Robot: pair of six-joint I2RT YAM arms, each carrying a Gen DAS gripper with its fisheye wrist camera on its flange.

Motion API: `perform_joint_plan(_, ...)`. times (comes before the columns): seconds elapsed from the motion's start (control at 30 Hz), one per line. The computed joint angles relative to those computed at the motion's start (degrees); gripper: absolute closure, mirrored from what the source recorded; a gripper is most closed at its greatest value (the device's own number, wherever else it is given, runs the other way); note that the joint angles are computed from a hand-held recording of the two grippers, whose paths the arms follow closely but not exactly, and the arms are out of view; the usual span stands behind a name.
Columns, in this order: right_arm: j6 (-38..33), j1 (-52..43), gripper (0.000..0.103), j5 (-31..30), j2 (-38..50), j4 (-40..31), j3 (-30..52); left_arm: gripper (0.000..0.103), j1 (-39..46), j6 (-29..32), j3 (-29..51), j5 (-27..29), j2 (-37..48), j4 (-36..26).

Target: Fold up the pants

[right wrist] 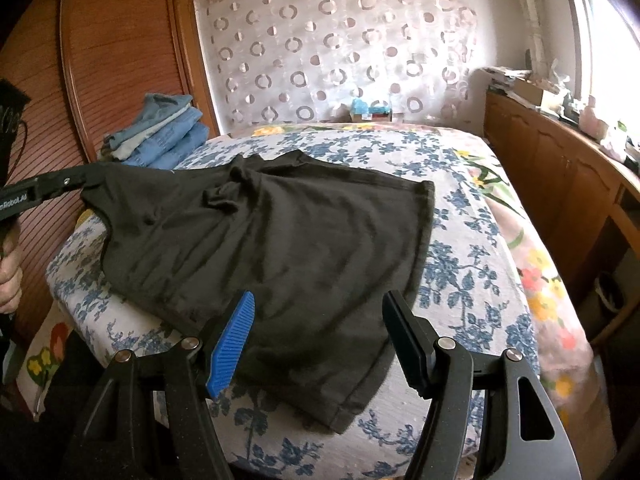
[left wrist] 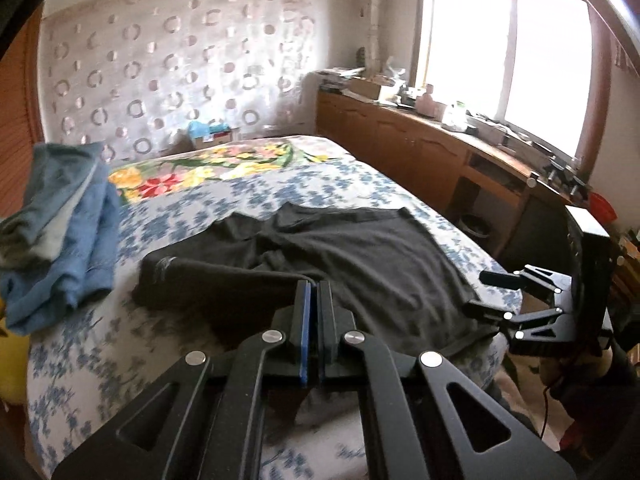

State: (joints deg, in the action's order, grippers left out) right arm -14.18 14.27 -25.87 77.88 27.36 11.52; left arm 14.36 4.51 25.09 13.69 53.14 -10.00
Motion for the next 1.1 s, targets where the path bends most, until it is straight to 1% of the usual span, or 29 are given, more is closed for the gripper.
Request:
perform_joint_plan(0.2, -0.4, -1.8, 0.035, -1.4, -1.0, -0.7, 0.0, 0.1, -7.1, -2.7, 3.2, -2.4, 4.7, 2.7)
perform_joint_plan(0.37, -0.5, -2.5, 0.035, -2.0, -0.9, 0.0, -0.1, 0.1, -9.4, -4.0, 3.3, -4.5, 7.1, 4.6)
perform_joint_plan(0.47, 0.2, -1.5, 0.035, -1.3, -0.1, 1.8, -0.6, 0.099, -10.7, -3.7, 2.7, -7.3, 6.3, 4.3)
perform_joint_plan(0.5, 0.6, -1.1, 0.035, -1.1, 0.0, 2.4, -0.8, 0.094, -10.8, -3.4, 2.9, -8.0, 6.7, 4.3)
perform_joint_plan(0.53, 1.0, -0.5, 0.035, -0.8, 0.4, 3.0, -0.9, 0.081, -10.7, -3.0, 2.6, -8.7, 6.4, 4.2)
perform_joint_plan(0.57, 1.3, 0.0, 0.035, -0.5, 0.8, 3.4, -0.8, 0.072, -10.3, -2.9, 2.4, -8.9, 6.3, 4.5)
perform_joint_plan(0.63, 1.4, 0.5, 0.035, -0.2, 1.6, 3.8, -0.5, 0.04, -7.9, -2.6, 1.3, -7.0, 5.7, 5.6)
perform_joint_plan(0.7, 1.7, 1.8, 0.035, 0.5, 2.1, 4.2, -0.1, 0.023, -4.8, -2.9, 0.3, -4.2, 4.6, 6.0)
perform_joint_plan(0.8, 2.1, 3.0, 0.035, 0.9, 3.4, 4.7, 0.8, 0.022, -1.6, -1.7, -1.4, -3.0, 3.5, 6.7)
perform_joint_plan(0.9, 3.2, 4.9, 0.035, 1.6, 4.6, 5.1, 2.2, 0.022, 0.6, 0.2, -3.3, -4.2, 3.7, 8.6)
perform_joint_plan(0.97, 4.4, 7.2, 0.035, 2.6, 5.4, 5.6, 3.1, 0.022, 2.4, 1.5, -4.3, -3.9, 5.5, 10.2)
perform_joint_plan(1.1, 6.4, 10.8, 0.035, 2.5, 7.7, 6.2, 5.4, 0.022, 7.1, 3.3, -5.4, -0.3, 10.6, 13.3)
